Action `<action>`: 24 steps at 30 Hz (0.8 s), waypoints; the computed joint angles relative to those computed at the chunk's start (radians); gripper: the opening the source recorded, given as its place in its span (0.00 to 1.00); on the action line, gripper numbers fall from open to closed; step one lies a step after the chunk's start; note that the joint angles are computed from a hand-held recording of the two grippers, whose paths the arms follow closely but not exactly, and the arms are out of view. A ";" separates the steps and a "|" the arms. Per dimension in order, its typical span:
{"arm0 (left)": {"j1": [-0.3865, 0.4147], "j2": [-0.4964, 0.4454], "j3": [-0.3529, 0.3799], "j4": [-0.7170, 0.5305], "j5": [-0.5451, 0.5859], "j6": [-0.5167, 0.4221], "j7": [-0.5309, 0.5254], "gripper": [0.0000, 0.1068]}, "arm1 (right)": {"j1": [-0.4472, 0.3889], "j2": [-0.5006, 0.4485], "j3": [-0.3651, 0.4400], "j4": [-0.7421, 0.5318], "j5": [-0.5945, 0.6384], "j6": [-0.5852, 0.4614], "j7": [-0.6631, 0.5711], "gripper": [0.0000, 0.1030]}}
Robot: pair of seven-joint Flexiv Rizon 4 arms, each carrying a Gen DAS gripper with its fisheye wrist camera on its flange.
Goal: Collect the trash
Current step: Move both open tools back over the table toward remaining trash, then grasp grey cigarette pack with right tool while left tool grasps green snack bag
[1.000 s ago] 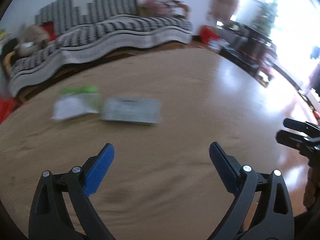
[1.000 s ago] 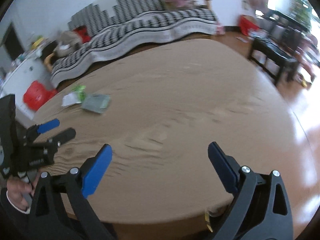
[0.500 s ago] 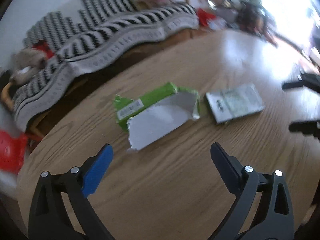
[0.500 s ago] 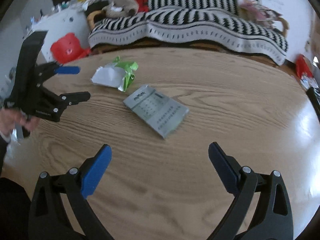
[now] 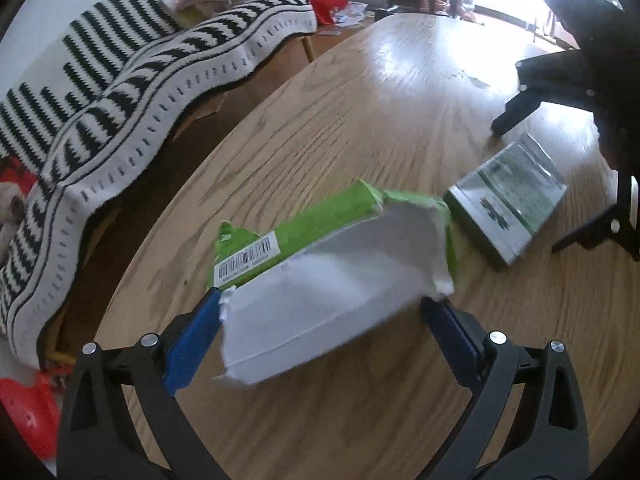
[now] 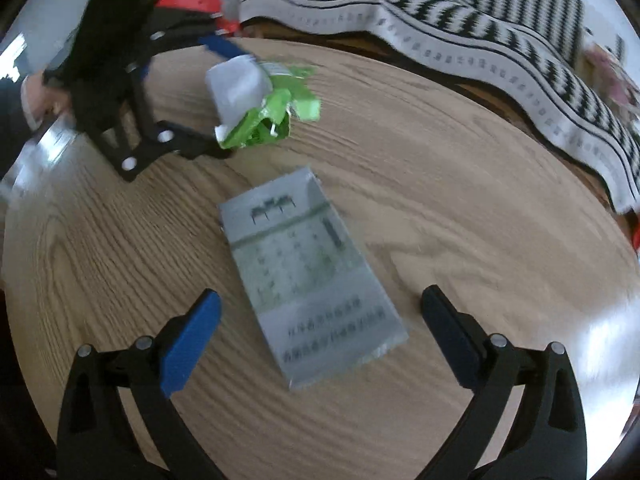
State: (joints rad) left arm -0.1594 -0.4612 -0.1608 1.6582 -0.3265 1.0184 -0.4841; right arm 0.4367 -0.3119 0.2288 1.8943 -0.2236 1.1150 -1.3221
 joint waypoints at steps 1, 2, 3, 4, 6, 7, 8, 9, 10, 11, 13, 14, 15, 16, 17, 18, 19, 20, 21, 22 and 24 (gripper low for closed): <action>-0.007 -0.008 0.002 -0.011 0.010 0.008 -0.003 0.89 | -0.004 -0.012 0.005 -0.020 0.006 -0.010 -0.020 0.94; -0.008 -0.015 -0.001 -0.020 0.015 0.011 0.005 0.89 | -0.011 -0.022 0.015 -0.038 0.022 -0.021 -0.045 0.95; -0.008 -0.022 -0.003 -0.032 0.017 0.005 0.011 0.89 | -0.015 -0.029 0.021 -0.050 0.032 -0.026 -0.070 0.95; -0.013 -0.030 -0.002 -0.043 0.025 0.009 0.013 0.89 | -0.019 -0.041 0.026 -0.072 0.043 -0.037 -0.095 0.95; -0.022 -0.038 0.001 -0.052 0.041 0.030 0.011 0.89 | -0.016 -0.043 0.031 -0.078 0.053 -0.038 -0.121 0.93; -0.019 -0.038 -0.007 -0.053 0.037 0.015 0.022 0.89 | -0.010 -0.042 0.030 -0.074 0.053 -0.030 -0.123 0.89; -0.020 -0.036 -0.011 -0.051 0.035 0.014 0.025 0.89 | -0.006 -0.039 0.030 -0.073 0.056 -0.026 -0.122 0.81; -0.021 -0.033 -0.013 -0.044 0.030 0.021 0.022 0.83 | 0.000 -0.029 0.025 -0.061 0.054 -0.014 -0.111 0.74; -0.020 -0.028 -0.017 -0.036 0.021 0.023 0.023 0.77 | 0.007 -0.021 0.021 -0.052 0.049 -0.005 -0.095 0.59; -0.023 -0.023 -0.015 -0.030 0.021 0.025 0.015 0.74 | 0.013 -0.015 0.017 -0.045 0.046 0.004 -0.080 0.58; -0.037 -0.003 0.000 -0.006 0.036 0.036 -0.010 0.72 | 0.038 0.004 -0.001 -0.013 0.011 0.015 -0.018 0.57; -0.040 0.008 0.003 0.010 0.043 0.043 -0.013 0.70 | 0.049 0.019 -0.009 0.013 -0.009 0.031 0.020 0.57; -0.046 0.022 0.007 0.029 0.053 0.054 -0.018 0.70 | 0.058 0.027 -0.014 0.025 -0.026 0.035 0.054 0.57; -0.055 0.043 0.013 0.060 0.066 0.076 -0.026 0.69 | 0.066 0.040 -0.018 0.046 -0.039 0.045 0.100 0.57; -0.061 0.062 0.018 0.089 0.075 0.101 -0.037 0.47 | 0.069 0.047 -0.015 0.056 -0.044 0.050 0.132 0.57; -0.076 0.077 0.032 0.112 0.097 0.126 -0.065 0.31 | 0.074 0.057 -0.018 0.071 -0.052 0.059 0.178 0.57; -0.103 0.093 0.064 0.129 0.137 0.144 -0.149 0.31 | 0.077 0.071 -0.019 0.091 -0.062 0.067 0.220 0.57; -0.105 0.110 0.064 0.151 0.128 0.149 -0.179 0.31 | 0.080 0.091 -0.019 0.120 -0.068 0.081 0.272 0.57; -0.097 0.122 0.054 0.168 0.118 0.149 -0.187 0.31 | 0.085 0.106 -0.023 0.143 -0.091 0.089 0.324 0.56; -0.105 0.140 0.059 0.194 0.127 0.163 -0.221 0.30 | 0.090 0.128 -0.028 0.173 -0.119 0.099 0.382 0.56; -0.127 0.169 0.080 0.223 0.170 0.166 -0.303 0.30 | 0.096 0.181 -0.027 0.233 -0.181 0.092 0.505 0.56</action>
State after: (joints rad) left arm -0.2869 -0.2919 -0.0808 1.8817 -0.1563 1.1848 -0.7867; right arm 0.5328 -0.1313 0.2014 2.1269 -0.4050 1.2072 -0.8175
